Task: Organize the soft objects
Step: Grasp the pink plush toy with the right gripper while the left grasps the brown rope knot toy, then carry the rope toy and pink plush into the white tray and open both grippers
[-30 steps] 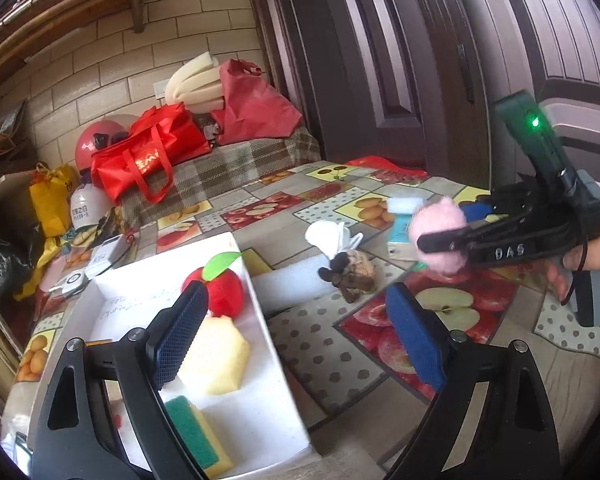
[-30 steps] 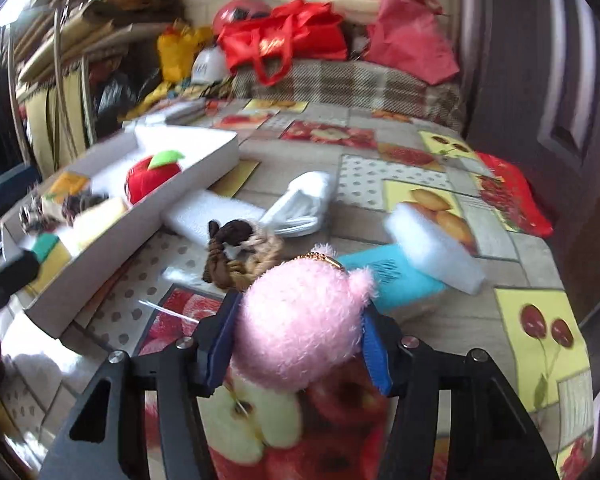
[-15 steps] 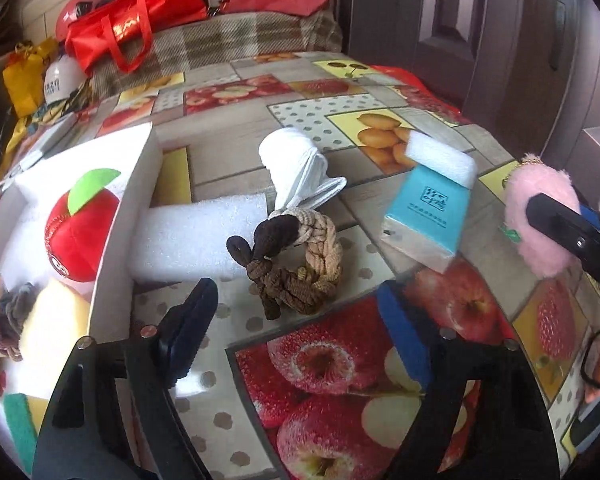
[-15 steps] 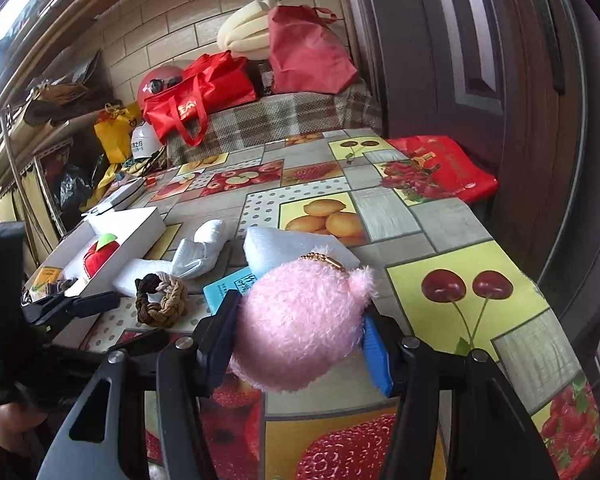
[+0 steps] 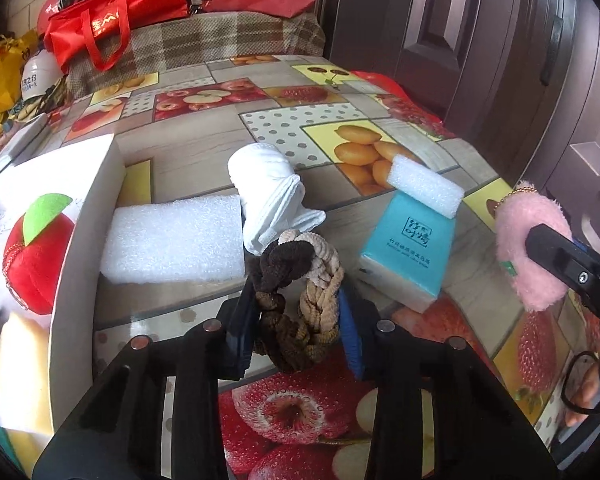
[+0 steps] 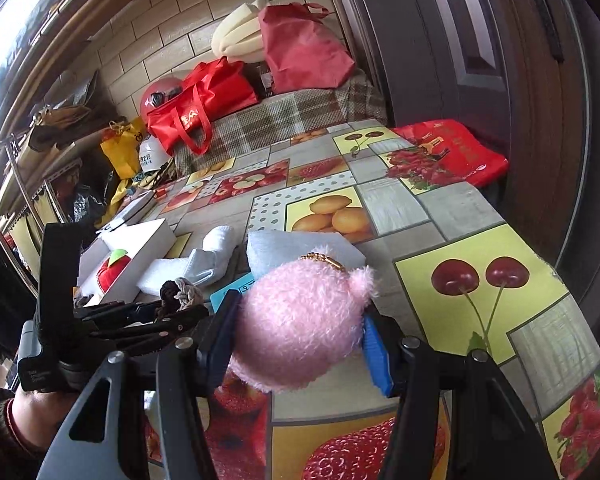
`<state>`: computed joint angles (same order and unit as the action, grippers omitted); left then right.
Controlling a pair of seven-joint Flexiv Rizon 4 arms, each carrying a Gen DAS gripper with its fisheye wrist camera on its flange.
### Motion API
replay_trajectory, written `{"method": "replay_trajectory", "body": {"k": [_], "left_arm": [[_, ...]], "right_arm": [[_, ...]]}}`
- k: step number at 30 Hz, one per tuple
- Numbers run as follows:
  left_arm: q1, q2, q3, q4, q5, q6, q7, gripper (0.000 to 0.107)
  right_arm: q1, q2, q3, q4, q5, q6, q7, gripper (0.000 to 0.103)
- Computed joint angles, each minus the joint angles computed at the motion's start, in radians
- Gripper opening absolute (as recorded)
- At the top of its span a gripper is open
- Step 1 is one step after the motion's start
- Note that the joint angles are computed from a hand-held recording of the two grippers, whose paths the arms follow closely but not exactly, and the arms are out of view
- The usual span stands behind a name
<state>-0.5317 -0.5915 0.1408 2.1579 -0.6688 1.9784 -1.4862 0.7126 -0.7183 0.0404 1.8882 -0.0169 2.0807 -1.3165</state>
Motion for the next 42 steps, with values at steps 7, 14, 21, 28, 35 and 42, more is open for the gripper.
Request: {"method": "replay_trajectory", "body": {"k": [7,14,21,28,35,42], "left_arm": [[0.011,0.005,-0.067,0.086,0.104,0.317,0.014,0.035],[-0.061,-0.008,-0.085,0.154,0.039,0.573,0.153,0.035],[0.062,0.021,-0.177,0.216,0.074,0.635,0.055,0.035],[0.069,0.022,-0.199,0.262,0.043,0.713,0.058,0.035],[0.093,0.043,-0.198,0.348,0.047,0.786,0.015,0.035],[0.125,0.065,-0.184,0.451,0.025,0.863,-0.066,0.035]], "right_arm": [[0.054,0.001,-0.042,0.006,0.070,0.051,-0.045,0.057],[0.117,-0.003,-0.070,0.018,0.203,0.188,-0.137,0.057],[0.114,-0.016,0.000,0.025,0.261,0.342,-0.214,0.057],[0.164,-0.023,0.008,-0.010,0.338,0.352,-0.330,0.057],[0.197,-0.027,0.009,-0.029,0.372,0.334,-0.394,0.057],[0.230,-0.033,0.011,-0.043,0.397,0.333,-0.446,0.057]]}}
